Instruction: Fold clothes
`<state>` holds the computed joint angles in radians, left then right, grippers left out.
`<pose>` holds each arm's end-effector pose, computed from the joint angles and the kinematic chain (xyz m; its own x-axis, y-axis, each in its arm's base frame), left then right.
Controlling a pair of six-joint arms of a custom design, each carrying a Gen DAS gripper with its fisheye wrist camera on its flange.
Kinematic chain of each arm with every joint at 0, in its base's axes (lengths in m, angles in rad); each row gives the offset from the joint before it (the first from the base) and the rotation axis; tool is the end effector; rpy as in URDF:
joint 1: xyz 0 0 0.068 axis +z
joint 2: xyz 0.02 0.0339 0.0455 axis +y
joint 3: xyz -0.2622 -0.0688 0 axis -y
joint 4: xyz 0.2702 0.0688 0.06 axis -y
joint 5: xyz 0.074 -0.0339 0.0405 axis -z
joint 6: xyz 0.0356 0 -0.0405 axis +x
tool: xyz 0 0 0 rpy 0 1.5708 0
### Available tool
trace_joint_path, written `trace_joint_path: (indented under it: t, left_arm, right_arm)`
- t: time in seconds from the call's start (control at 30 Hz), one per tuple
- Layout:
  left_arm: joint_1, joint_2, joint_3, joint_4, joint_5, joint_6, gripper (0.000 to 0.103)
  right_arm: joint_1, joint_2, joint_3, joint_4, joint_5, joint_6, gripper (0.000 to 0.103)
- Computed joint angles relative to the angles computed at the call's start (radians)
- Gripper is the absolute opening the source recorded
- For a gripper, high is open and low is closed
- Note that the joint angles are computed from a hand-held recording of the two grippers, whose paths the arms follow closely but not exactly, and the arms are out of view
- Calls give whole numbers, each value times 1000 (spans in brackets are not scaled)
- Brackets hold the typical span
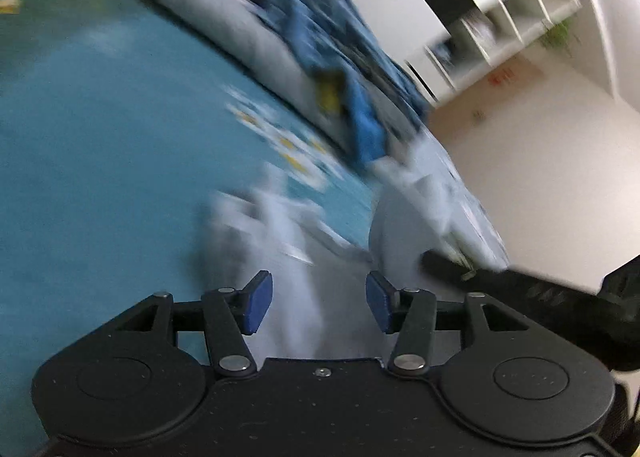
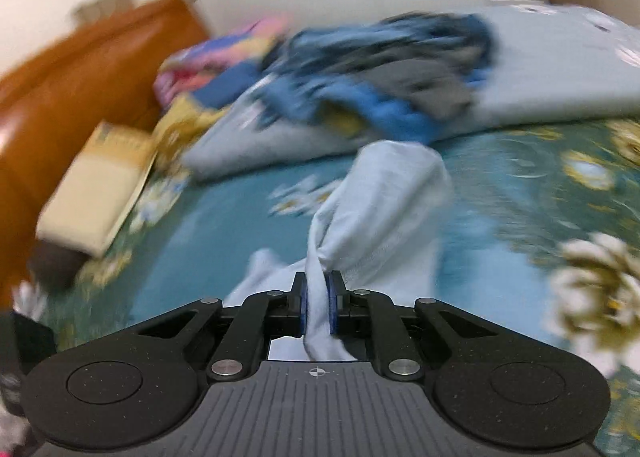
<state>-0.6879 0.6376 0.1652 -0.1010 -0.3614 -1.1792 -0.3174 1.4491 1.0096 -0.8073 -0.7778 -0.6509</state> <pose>0.1373 -0.0965 0.1419 -0.4968 -0.7108 -0.4979 -0.2483 0.6662 -0.7033 0.2832 -0.0667 0.2189 -0.7226 -0.2170 -0.6563 -0.5376 0.7732 0.3363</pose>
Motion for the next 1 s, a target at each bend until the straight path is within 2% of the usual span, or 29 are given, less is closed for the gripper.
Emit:
trace_joint_path:
  t: [0.13, 0.17, 0.2, 0.27, 0.33, 0.4, 0.47, 0.53, 0.6, 0.67, 0.73, 0.77, 0.83, 0.87, 0.9, 0.97, 1.0]
  left_arm:
    - [8, -333, -59, -322, -35, -80, 50]
    - [3, -415, -68, -398, -43, -92, 50]
    - [4, -472, -79, -444, -45, -95, 51]
    - [31, -502, -89, -461, -21, -82, 52]
    - [90, -450, -97, -385, 45, -43, 54]
    - [147, -362, -102, -262, 131, 2, 59]
    - [188, -167, -87, -65, 204, 51, 66]
    - [193, 56, -45, 106, 235, 83, 70]
    - [186, 197, -4, 175, 229, 105, 72]
    - [181, 299, 50, 159, 183, 111, 72]
    - [195, 368, 67, 183, 176, 125, 72]
    - [211, 384, 57, 215, 202, 129, 71]
    - [244, 405, 29, 286, 259, 129, 65]
    - [254, 409, 6, 335, 286, 117, 51]
    - [256, 416, -10, 377, 299, 100, 31]
    - [243, 410, -43, 436, 304, 76, 15]
    - [224, 388, -52, 437, 297, 69, 10]
  right_arm:
    - [257, -67, -179, 168, 141, 145, 9]
    - [295, -80, -212, 194, 170, 162, 14]
    - [335, -91, -243, 221, 198, 180, 19]
    - [308, -109, -251, 177, 123, 145, 23]
    - [217, -127, -229, 100, 34, 80, 30]
    - [93, -135, -191, 24, -52, 19, 44]
    - [-35, -106, -165, 9, -71, -15, 54]
    - [-150, -53, -140, 15, -61, -25, 55]
    - [-238, 42, -103, -23, -17, -43, 56]
    - [-291, 116, -81, -71, 4, -67, 56]
    - [-318, 165, -82, -114, 5, -102, 56]
    - [-331, 191, -81, -135, 6, -119, 56]
    - [-348, 242, -76, -184, -6, -163, 54]
    - [-349, 265, -71, -216, -25, -193, 46]
    - [-346, 276, -69, -229, -38, -205, 26]
    - [-341, 278, -58, -218, -40, -200, 8]
    - [-348, 287, -38, -226, -41, -200, 7]
